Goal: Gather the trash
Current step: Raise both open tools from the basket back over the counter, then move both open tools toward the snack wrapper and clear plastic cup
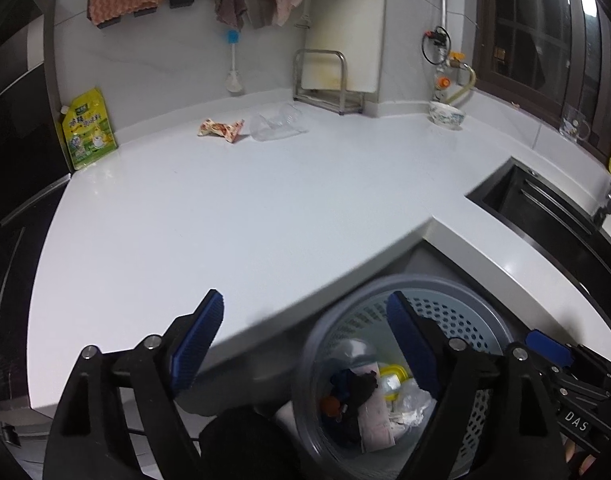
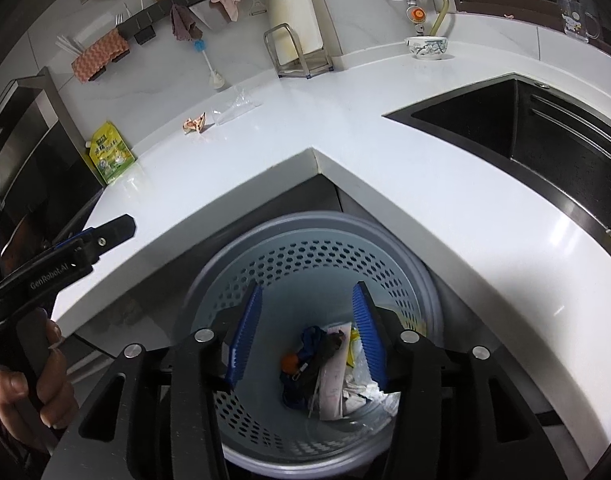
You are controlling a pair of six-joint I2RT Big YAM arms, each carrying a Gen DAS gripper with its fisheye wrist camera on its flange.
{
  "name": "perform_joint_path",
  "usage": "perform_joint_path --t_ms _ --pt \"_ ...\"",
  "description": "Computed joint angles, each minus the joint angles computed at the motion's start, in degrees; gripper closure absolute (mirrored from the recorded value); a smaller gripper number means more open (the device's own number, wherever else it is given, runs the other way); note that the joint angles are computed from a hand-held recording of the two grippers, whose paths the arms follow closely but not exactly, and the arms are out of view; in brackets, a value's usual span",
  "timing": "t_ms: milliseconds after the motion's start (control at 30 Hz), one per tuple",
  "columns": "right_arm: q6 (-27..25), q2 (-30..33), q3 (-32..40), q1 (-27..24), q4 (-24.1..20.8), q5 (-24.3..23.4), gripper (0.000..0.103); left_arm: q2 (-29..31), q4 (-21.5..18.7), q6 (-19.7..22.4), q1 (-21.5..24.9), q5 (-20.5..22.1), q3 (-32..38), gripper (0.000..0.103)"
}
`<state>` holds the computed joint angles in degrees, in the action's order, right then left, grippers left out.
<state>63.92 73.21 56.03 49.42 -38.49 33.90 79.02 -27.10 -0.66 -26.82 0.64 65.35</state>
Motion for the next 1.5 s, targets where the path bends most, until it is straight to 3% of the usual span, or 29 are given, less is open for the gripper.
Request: perform_joint_path --t_ms 400,600,767,967,1133,1500 --pt "-16.74 4.51 8.45 -8.23 2.94 -5.15 0.051 6.88 1.58 0.92 5.54 -0.94 9.97 0.008" --pt "-24.90 9.21 14.51 -13.85 4.85 -11.81 0.048 12.96 0.85 -0.31 7.86 -2.12 17.41 0.008" --pt "-30.38 14.30 20.75 -17.75 5.29 -16.07 0.044 20.03 -2.88 -2.78 9.32 -2.35 26.88 0.008" --pt "-38.73 23.13 33.16 -22.73 2.50 -20.60 0.041 28.89 -8.34 -3.37 9.83 -3.35 39.58 0.007" --pt "-43.19 31.67 44.85 -26.36 -0.92 -25.27 0.041 36.34 -13.23 -3.05 10.05 -5.45 50.48 0.006" --pt "-49.72 48.92 70.25 -30.79 -10.17 -32.76 0.041 49.46 -23.34 -4.24 10.47 -5.61 70.71 0.006"
